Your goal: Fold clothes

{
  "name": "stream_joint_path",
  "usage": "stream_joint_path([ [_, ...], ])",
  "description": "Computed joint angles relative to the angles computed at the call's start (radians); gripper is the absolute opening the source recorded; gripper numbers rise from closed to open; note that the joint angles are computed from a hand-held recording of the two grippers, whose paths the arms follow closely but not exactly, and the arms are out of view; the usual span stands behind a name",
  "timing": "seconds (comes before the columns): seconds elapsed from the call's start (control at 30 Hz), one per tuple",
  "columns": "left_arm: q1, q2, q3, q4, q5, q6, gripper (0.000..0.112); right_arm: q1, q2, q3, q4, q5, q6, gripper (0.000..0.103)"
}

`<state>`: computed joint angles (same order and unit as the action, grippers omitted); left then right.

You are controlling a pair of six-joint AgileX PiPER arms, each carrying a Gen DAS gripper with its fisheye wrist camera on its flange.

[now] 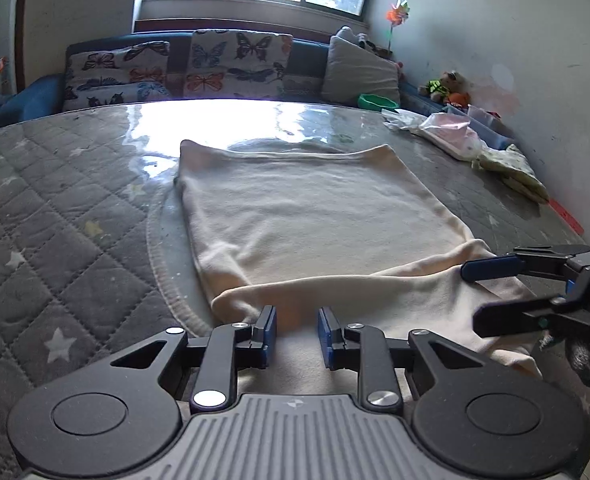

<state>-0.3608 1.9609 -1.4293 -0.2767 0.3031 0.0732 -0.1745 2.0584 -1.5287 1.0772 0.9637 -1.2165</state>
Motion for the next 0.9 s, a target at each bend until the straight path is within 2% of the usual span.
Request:
stream_joint_path([
  [0.07,0.001,-0.01,0.017,-0.001,-0.013,-0.009,0.025,0.004,0.004,-0.008,-0.006,-0.015,-0.008,0.103],
  [0.13,-0.008,-0.032,0.036,0.059,-0.022,-0.059,0.025,0.006,-0.003,-0.005,-0.011,-0.033,-0.014,0.103],
  [0.2,-0.019,-0.063,0.07,0.07,-0.043,-0.047,0.026,0.007,-0.059,0.063,0.002,-0.115,-0.085,0.103],
  [0.37,-0.046,-0.118,0.144,-0.09,-0.076,0.16,0.03,0.024,-0.158,0.209,0.004,-0.296,-0.275,0.103],
  [0.47,-0.069,-0.116,0.16,0.027,-0.065,0.072,0.031,0.047,-0.186,0.278,-0.022,-0.411,-0.352,0.103],
  [0.5,-0.075,-0.118,0.169,0.063,-0.066,0.041,0.031,0.044,-0.191,0.287,-0.011,-0.412,-0.364,0.103],
  [0.57,-0.075,-0.145,0.203,0.015,-0.081,0.099,0.032,0.03,-0.208,0.303,0.009,-0.402,-0.38,0.103],
  [0.7,-0.064,-0.228,0.289,-0.299,-0.102,0.478,0.038,-0.001,-0.261,0.346,0.048,-0.389,-0.463,0.103],
  [0.73,-0.066,-0.245,0.306,-0.333,-0.102,0.536,0.04,-0.015,-0.278,0.357,0.042,-0.378,-0.481,0.103],
  [0.83,-0.08,-0.282,0.35,-0.354,-0.102,0.637,0.041,-0.041,-0.311,0.381,-0.001,-0.346,-0.497,0.103],
  [0.9,-0.101,-0.287,0.366,-0.269,-0.112,0.598,0.041,-0.054,-0.331,0.403,-0.007,-0.334,-0.523,0.103],
])
